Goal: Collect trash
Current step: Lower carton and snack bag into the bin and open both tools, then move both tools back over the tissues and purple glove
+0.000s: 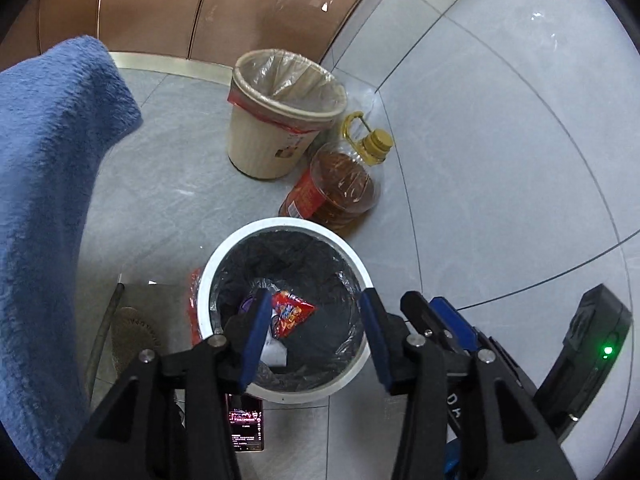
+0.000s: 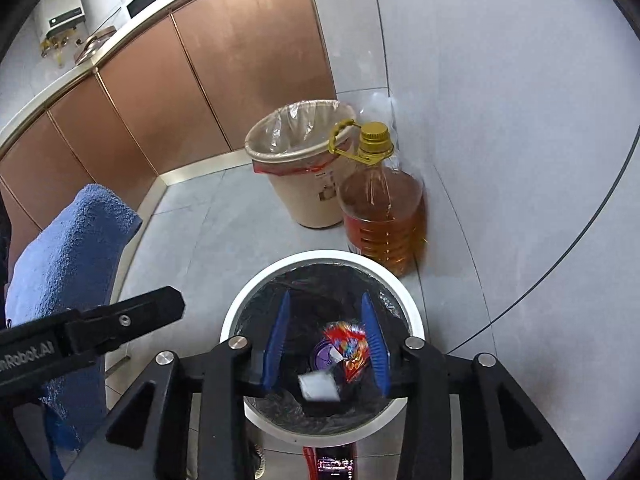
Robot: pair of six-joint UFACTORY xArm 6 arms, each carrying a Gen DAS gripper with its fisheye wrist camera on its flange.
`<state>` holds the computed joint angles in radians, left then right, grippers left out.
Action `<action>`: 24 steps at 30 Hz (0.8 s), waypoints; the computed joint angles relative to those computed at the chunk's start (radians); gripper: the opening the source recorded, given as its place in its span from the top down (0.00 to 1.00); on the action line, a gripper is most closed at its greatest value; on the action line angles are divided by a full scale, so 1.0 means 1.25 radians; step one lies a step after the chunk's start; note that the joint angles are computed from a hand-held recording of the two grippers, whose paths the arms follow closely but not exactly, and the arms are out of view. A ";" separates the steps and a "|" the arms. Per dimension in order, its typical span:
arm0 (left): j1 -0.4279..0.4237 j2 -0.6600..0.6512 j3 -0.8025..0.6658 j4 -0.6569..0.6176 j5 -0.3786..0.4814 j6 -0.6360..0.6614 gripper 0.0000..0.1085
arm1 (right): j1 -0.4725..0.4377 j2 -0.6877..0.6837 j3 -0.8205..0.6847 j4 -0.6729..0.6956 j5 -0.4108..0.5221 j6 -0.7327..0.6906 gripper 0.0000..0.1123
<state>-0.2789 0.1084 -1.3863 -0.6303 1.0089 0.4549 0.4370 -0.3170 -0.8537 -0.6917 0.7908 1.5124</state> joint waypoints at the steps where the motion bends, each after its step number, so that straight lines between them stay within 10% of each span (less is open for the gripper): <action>1: 0.005 -0.008 0.003 -0.005 0.001 0.003 0.59 | 0.000 0.001 -0.002 0.000 -0.001 0.001 0.65; 24: 0.226 -0.279 0.062 -0.115 0.059 0.143 0.53 | 0.267 0.000 -0.254 -0.130 0.303 0.047 0.54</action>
<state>0.0036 -0.2398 -1.3084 -0.7734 1.0827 0.6336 0.7703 -0.3170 -1.1716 -0.8540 1.1691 1.5718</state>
